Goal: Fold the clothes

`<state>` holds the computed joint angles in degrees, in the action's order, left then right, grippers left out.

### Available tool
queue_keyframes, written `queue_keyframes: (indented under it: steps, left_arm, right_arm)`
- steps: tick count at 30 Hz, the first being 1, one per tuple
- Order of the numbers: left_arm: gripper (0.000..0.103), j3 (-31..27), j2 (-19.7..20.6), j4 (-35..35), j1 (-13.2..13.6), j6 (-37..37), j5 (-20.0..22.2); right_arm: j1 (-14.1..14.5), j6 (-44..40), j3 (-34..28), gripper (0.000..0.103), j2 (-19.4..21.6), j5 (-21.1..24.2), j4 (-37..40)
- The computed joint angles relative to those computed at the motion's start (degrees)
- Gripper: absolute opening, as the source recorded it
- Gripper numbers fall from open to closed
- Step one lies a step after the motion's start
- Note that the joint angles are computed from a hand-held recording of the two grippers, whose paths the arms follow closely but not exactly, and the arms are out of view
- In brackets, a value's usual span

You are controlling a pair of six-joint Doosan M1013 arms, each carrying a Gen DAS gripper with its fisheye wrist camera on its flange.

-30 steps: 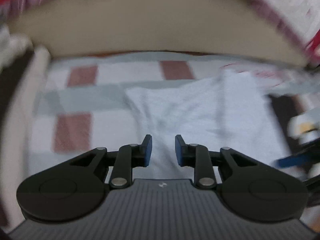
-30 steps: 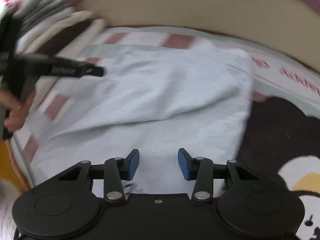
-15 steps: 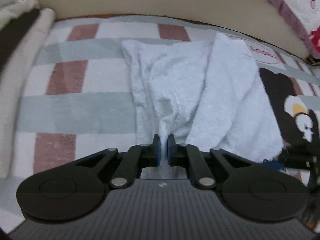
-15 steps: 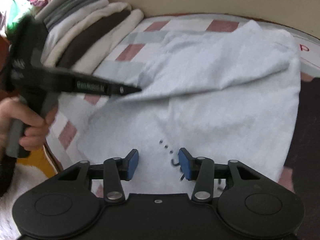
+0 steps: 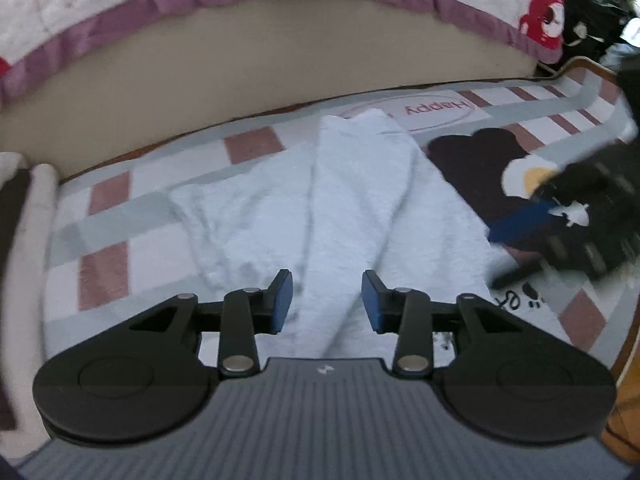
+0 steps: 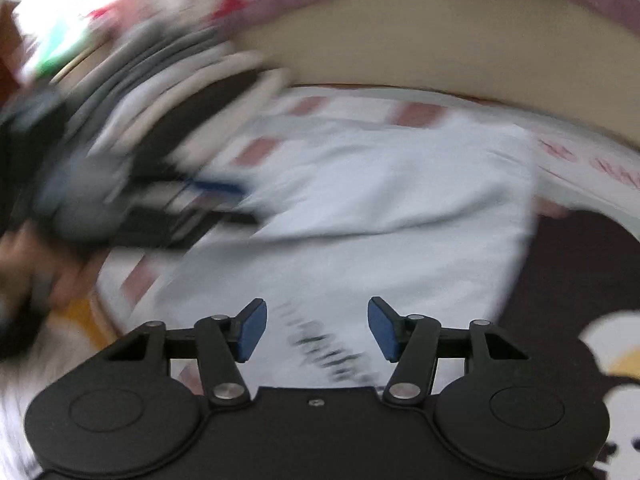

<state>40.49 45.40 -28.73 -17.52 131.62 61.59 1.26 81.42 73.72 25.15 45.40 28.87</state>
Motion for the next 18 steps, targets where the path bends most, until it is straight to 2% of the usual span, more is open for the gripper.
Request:
queue_keyframes:
  steps: [2, 4, 7, 9, 10, 11, 13, 18]
  left_arm:
    - [0.067, -3.3, 2.3, -1.8, -0.3, -1.1, 3.4]
    - [0.067, -7.4, 5.1, 1.9, -1.5, -5.6, 5.9]
    - [0.065, -7.0, 5.8, 8.5, -3.4, -7.1, 2.4]
    - [0.061, -4.9, 4.9, 9.9, -4.0, -5.9, -0.6]
    - [0.048, -4.6, 4.7, 10.7, -4.2, -6.0, -1.0]
    - [0.032, -6.2, 5.4, 10.0, -4.0, -8.3, 0.9]
    - [0.021, -11.2, 7.6, 7.4, -3.2, -14.9, 6.4]
    - [0.015, -14.6, 9.3, 6.1, -2.6, -19.1, 9.1]
  right_arm:
    - [-1.4, 2.6, -0.8, 0.062, 1.1, -0.3, 1.2]
    - [-2.5, 3.4, -2.4, 0.062, 2.9, 1.6, 4.3]
    - [-3.3, 6.5, -3.4, 0.062, 4.8, 2.2, 8.0]
    - [-3.2, 8.4, -3.4, 0.062, 5.2, 0.0, 8.4]
    - [-3.1, 9.1, -3.3, 0.062, 5.4, -1.4, 8.3]
    - [-3.0, 10.2, -3.4, 0.062, 5.7, -2.7, 7.8]
    - [-2.5, 13.2, -4.3, 0.062, 6.5, -4.1, 5.4]
    - [-1.7, 15.9, -5.5, 0.061, 8.2, -11.4, 0.8]
